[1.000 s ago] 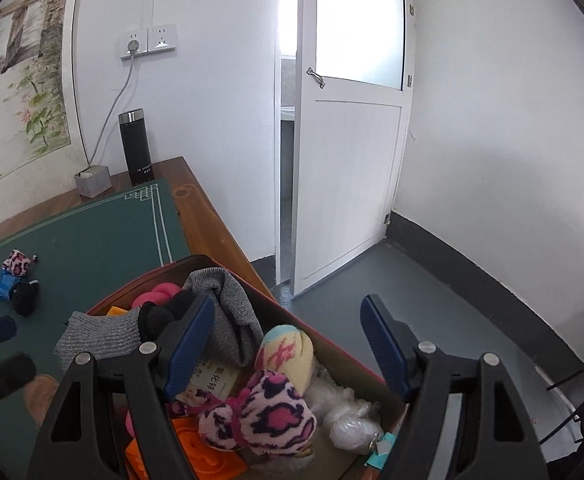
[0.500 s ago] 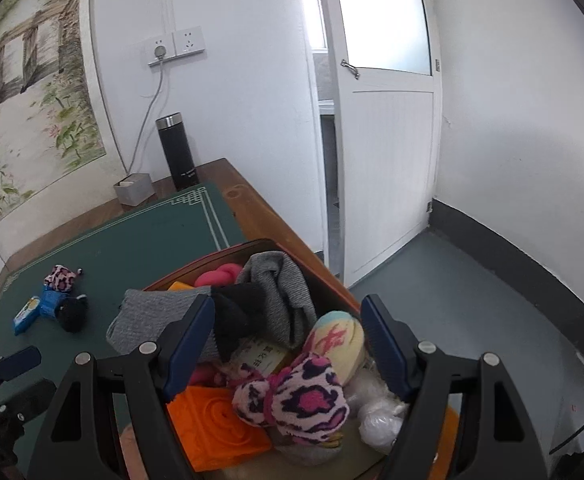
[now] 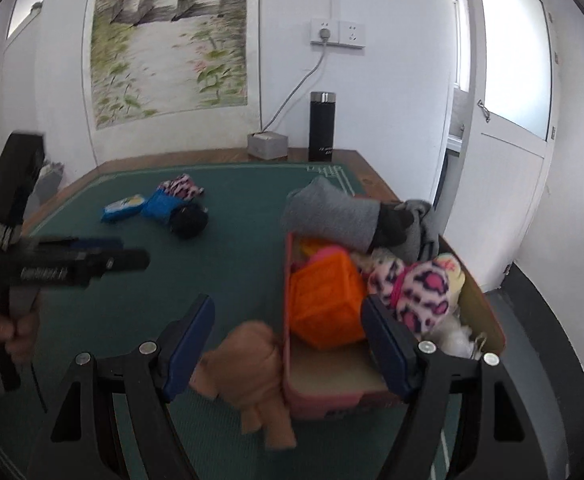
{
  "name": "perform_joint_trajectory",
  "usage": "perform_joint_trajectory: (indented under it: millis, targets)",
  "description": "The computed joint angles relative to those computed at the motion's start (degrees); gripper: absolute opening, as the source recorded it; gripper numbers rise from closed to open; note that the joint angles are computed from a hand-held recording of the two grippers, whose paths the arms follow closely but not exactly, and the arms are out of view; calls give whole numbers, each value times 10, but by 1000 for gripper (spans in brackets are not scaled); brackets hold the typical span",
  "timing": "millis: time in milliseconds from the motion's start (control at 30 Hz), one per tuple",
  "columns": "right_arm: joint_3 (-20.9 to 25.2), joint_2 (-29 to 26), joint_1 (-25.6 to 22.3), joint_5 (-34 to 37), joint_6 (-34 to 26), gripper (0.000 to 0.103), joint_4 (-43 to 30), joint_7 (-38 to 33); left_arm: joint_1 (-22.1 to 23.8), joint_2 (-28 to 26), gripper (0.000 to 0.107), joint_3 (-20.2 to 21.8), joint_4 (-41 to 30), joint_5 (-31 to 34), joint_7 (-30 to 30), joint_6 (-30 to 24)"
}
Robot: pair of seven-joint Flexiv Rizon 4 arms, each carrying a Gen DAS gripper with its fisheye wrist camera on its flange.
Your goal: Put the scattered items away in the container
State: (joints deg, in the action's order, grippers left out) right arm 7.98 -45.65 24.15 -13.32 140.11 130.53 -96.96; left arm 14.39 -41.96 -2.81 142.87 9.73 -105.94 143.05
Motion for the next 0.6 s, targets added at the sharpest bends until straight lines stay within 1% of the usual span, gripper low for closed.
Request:
perform_joint_trajectory:
  millis: [100,167,200,300,333,367,433,500,600]
  targets:
    - [-5,-6,14,5,-1,78,21,-23,-10,1,72,1,-2,-5,5,0]
    - [-17,-16,48,42,21,77,24,-61,-19,1,72,4,2,-11,10,5]
    - [-17,-17,53,45,22,77,25,-70,-21,2,72,5,4,-13,10,7]
    - [6,-13,18,-14,8,76,33,-62,-21,3,72,7,11,-17,6,16]
    - [9,-13,15,-24,4,76,34,-63,-19,3,72,7,14,-16,3,20]
    - [8,-13,16,-26,-5,76,34,-63,-17,3,72,8,16,-16,0,23]
    - [17,-17,-1,-46,-25,75,25,-44,-14,1,72,9,20,-17,-6,27]
    - [24,-21,-13,-60,-30,75,18,-32,-12,-1,72,9,20,-17,-9,27]
    - [24,-25,-13,-60,-33,75,2,-19,-12,-3,72,9,21,-18,-11,26]
